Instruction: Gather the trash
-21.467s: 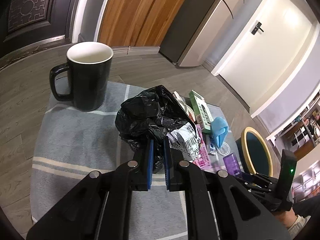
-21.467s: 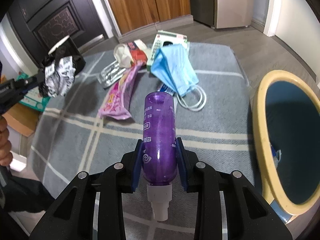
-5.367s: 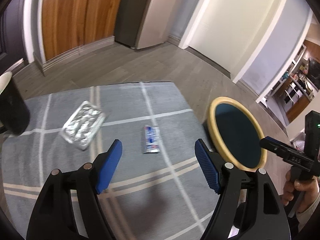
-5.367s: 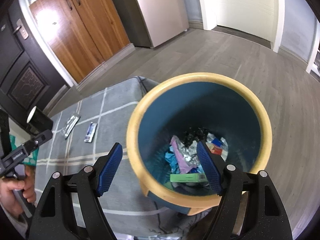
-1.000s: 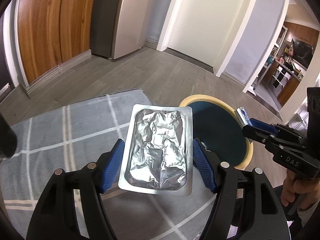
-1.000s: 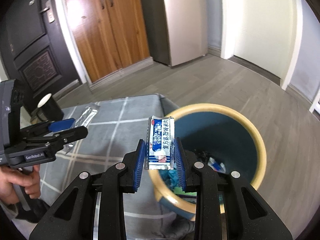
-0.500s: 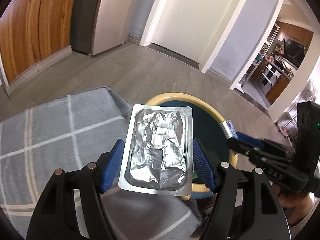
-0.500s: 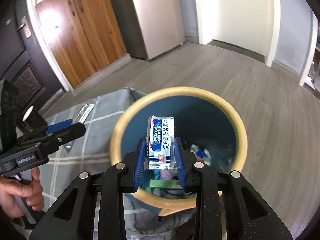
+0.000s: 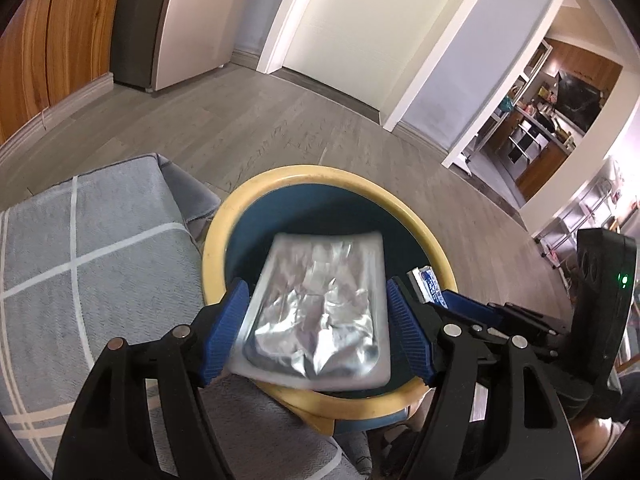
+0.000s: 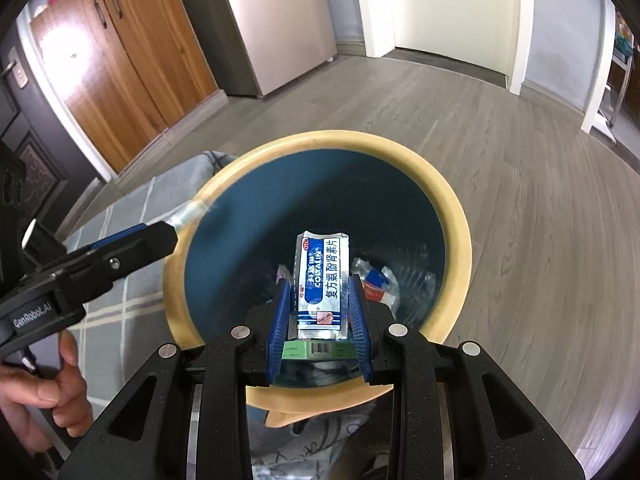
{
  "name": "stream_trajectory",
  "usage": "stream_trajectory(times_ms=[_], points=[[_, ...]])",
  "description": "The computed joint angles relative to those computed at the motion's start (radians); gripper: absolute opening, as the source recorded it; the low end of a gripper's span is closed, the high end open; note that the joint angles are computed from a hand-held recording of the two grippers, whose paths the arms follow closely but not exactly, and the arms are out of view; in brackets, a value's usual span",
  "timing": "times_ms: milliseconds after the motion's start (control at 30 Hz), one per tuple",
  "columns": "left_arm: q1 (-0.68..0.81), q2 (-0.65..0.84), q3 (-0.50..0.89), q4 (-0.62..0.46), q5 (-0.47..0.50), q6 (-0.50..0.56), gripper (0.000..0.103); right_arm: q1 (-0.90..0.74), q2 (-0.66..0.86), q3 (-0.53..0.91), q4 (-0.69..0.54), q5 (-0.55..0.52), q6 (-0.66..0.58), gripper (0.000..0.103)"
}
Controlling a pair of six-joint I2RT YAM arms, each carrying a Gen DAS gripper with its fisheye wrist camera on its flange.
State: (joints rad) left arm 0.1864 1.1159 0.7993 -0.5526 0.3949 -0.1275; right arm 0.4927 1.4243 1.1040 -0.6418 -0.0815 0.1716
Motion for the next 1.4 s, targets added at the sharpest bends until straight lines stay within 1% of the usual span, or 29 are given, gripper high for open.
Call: stream_trajectory(times_ms=[67, 200, 333, 467, 500, 533, 600, 767, 867, 1000, 1133, 1200, 1300, 1400], points=[[0.01, -0.01, -0.004, 0.002, 0.0, -0.001, 0.078, 0.006, 0.005, 0.004, -0.001, 0.0, 0.001, 0.031], [0.032, -0.02, 0.0, -0.013, 0.006, 0.002, 0.078, 0.015, 0.012, 0.009, 0.001, 0.003, 0.001, 0.031], [0.071, -0.036, 0.007, -0.045, 0.017, 0.024, 0.081, 0.022, 0.018, 0.011, -0.001, 0.005, -0.004, 0.031], [0.097, -0.079, 0.009, -0.091, 0.018, 0.055, 0.086, 0.027, 0.033, 0.019, -0.007, 0.011, -0.003, 0.033], [0.103, -0.088, 0.01, -0.102, 0.019, 0.065, 0.087, 0.026, 0.033, 0.019, -0.007, 0.008, -0.001, 0.036], [0.113, -0.1, 0.013, -0.116, 0.022, 0.078, 0.088, 0.028, 0.034, 0.022, -0.008, 0.008, 0.001, 0.043], [0.13, -0.121, 0.017, -0.141, 0.027, 0.098, 0.091, 0.03, 0.025, 0.025, -0.008, -0.001, 0.005, 0.049], [0.197, -0.176, 0.033, -0.22, 0.055, 0.165, 0.095, 0.045, -0.016, 0.02, -0.016, 0.003, 0.003, 0.052], [0.227, -0.214, 0.046, -0.262, 0.063, 0.199, 0.097, 0.065, -0.045, 0.02, -0.03, 0.016, -0.008, 0.056], [0.252, -0.246, 0.062, -0.306, 0.062, 0.229, 0.097, 0.084, -0.104, 0.02, -0.049, 0.032, -0.014, 0.063], [0.232, -0.303, 0.058, -0.329, 0.013, 0.242, 0.097, 0.096, -0.174, -0.001, -0.058, 0.064, -0.005, 0.077], [0.224, -0.324, 0.053, -0.334, 0.005, 0.246, 0.097, 0.095, -0.215, -0.021, -0.059, 0.082, 0.004, 0.079], [0.261, -0.357, 0.047, -0.351, 0.029, 0.277, 0.097, 0.088, -0.281, -0.061, -0.064, 0.112, 0.019, 0.08], [0.323, -0.37, 0.041, -0.372, 0.084, 0.319, 0.097, 0.107, -0.353, -0.108, -0.067, 0.163, 0.026, 0.084]])
